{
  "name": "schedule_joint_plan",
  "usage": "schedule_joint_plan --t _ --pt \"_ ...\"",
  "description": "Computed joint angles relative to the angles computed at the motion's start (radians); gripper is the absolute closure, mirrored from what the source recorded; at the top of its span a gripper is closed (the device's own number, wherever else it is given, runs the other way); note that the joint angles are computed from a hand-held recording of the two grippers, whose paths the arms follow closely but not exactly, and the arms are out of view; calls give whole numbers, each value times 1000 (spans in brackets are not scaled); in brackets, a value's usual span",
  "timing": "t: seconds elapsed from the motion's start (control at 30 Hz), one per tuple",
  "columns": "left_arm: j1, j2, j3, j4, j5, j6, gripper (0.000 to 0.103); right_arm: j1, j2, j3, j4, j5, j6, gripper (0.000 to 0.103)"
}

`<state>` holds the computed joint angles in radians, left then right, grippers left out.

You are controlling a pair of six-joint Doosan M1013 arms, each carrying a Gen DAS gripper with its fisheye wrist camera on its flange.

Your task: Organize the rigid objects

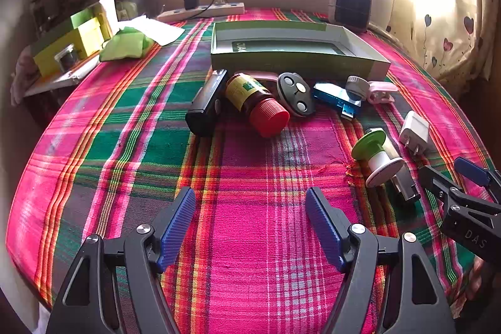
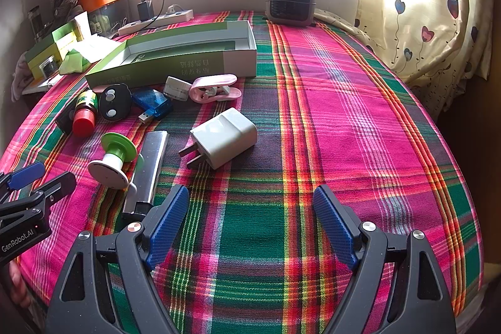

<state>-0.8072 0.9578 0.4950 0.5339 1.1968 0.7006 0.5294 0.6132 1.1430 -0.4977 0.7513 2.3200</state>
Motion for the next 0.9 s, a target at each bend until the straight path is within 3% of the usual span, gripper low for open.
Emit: schedule_joint_plan --t 0.17,0.43,0.7,0.9 --pt "2 -6 12 -7 -11 -4 31 0 -2 2 9 0 -10 21" --pt "40 -71 129 -88 -118 -67 33 -21 1 -20 125 -11 -88 21" --pt "65 -69 100 -95 -95 -73 34 -39 34 -90 217 0 -127 21" --pt "83 -21 8 -112 -43 -25 34 -33 87 -185 196 89 -146 28"
